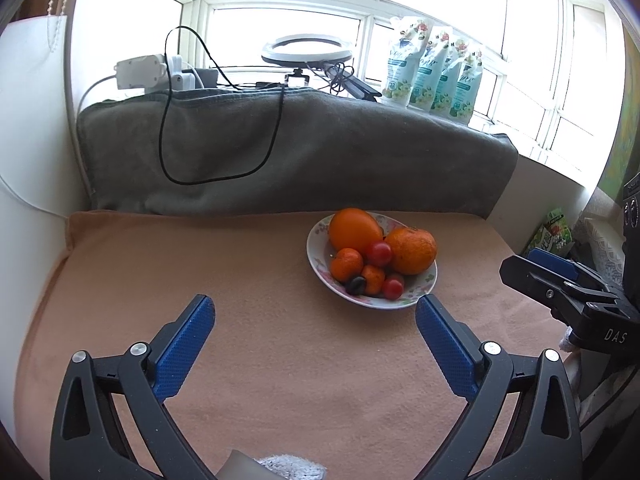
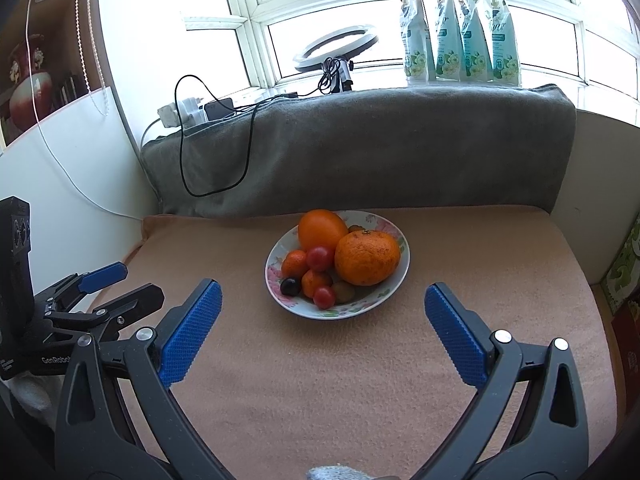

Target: Organize fruits

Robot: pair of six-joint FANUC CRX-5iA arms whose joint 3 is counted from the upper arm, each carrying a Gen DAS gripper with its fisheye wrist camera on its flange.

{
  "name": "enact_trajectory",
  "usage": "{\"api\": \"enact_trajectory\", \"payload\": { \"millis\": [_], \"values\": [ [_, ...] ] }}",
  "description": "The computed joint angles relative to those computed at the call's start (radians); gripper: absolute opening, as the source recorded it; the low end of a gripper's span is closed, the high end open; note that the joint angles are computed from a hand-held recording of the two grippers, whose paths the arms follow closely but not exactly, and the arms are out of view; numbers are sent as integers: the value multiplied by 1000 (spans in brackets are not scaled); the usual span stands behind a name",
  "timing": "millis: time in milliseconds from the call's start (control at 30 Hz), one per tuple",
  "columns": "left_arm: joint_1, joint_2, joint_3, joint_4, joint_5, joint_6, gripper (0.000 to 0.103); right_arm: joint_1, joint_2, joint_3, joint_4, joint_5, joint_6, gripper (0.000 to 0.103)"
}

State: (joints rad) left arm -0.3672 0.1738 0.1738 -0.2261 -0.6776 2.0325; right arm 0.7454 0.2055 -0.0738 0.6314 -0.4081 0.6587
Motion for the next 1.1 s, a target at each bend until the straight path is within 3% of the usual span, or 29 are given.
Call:
{"api": "enact_trajectory", "payload": {
  "millis": [1100],
  "values": [
    [-11, 9, 19, -18, -26, 13, 100, 3, -1, -27, 9, 8, -46, 103]
  ]
}}
